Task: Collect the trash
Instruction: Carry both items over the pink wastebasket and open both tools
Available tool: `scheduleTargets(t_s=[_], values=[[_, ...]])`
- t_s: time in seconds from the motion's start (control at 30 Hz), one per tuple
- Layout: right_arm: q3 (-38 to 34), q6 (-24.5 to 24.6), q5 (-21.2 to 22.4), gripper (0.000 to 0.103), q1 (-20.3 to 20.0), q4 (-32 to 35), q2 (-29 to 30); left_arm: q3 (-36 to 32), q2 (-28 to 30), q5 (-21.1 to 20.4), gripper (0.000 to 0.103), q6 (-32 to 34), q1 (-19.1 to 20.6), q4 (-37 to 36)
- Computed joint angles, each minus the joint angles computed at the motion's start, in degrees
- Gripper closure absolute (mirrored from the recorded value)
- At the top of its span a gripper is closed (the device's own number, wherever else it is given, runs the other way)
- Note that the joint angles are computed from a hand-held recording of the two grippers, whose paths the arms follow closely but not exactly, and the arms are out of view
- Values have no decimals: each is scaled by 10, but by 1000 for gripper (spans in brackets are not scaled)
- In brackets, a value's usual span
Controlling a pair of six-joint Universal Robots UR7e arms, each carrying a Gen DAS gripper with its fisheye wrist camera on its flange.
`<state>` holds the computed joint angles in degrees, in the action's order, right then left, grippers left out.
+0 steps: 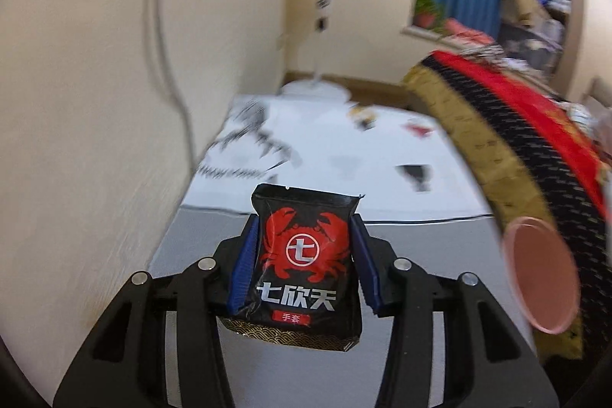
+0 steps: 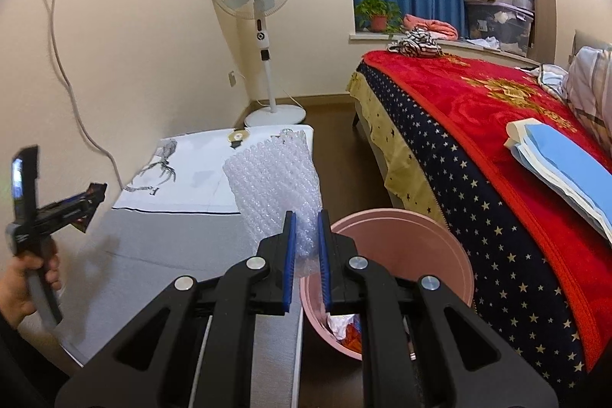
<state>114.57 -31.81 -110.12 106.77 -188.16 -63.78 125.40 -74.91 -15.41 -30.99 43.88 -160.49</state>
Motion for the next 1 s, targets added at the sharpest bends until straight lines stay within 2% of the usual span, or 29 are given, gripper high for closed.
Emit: scheduleTargets(t_s=[0.1, 0.27, 0.4, 0.57, 0.73, 0.87, 1.0], values=[[6, -2, 11, 91, 0, -5, -6, -1, 5, -1, 57, -36, -54, 49], [14, -13, 12, 91, -3, -13, -16, -26, 39, -34, 57, -53, -91, 68], [16, -14, 5, 91, -11, -14, -28, -65, 97, -62, 57, -4, -101, 29], [3, -1, -8, 91, -27, 15, -41, -144, 188, -114, 57, 81, -91, -30], [-35, -9, -34, 91, -41, 34, -28, -227, 268, -155, 56, 145, -71, -51], [-75, 13, -52, 91, -58, 84, -7, -298, 327, -193, 56, 158, -40, -26], [-118, 38, -82, 91, -76, 139, 20, -339, 365, -213, 54, 156, -15, -4]])
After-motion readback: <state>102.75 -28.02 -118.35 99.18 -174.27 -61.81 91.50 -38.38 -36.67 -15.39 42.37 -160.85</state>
